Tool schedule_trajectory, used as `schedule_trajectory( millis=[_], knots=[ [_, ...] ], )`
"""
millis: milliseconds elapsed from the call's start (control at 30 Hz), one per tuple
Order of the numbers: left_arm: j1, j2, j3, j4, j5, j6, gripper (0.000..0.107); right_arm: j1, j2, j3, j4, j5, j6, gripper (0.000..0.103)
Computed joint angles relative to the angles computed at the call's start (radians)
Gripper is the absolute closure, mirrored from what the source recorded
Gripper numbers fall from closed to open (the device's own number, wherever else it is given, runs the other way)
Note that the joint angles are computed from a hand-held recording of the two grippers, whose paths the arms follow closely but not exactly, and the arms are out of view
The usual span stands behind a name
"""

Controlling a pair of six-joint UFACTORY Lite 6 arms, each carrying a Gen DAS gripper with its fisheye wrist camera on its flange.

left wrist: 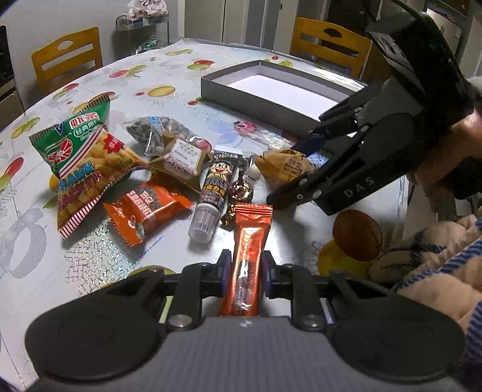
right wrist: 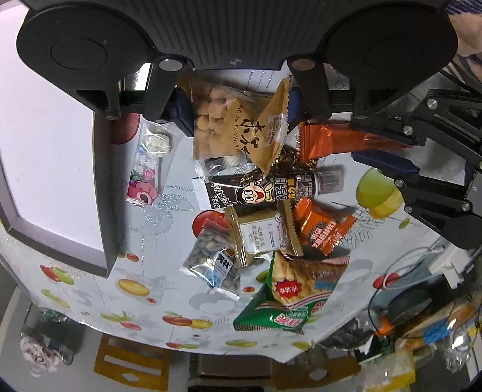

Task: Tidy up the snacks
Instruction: 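Grasp the orange candy bar with the left tool while the right tool grasps the peanut bag, then lift the orange bar and peanut bag with both tools toward the grey box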

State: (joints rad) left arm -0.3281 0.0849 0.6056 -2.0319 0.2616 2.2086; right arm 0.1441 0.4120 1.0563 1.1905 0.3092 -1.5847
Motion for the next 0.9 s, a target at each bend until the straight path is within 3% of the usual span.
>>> schedule_trajectory(
  millis=[367, 633, 900],
  knots=[
    [0.005, -0.056, 0.009, 0.022, -0.012, -0.046, 0.090, -0.036, -0.041, 0.016, 0.011, 0.079, 0.039, 0.046],
    [0.042, -0.074, 0.038, 0.191, 0.003, -0.283, 0.090, -0.068, -0.056, 0.028, 0.019, 0.119, 0.080, 0.046],
    [0.028, -0.082, 0.093, 0.351, -0.048, -0.496, 0.090, -0.099, -0.067, 0.037, 0.040, 0.135, 0.083, 0.046]
  ],
)
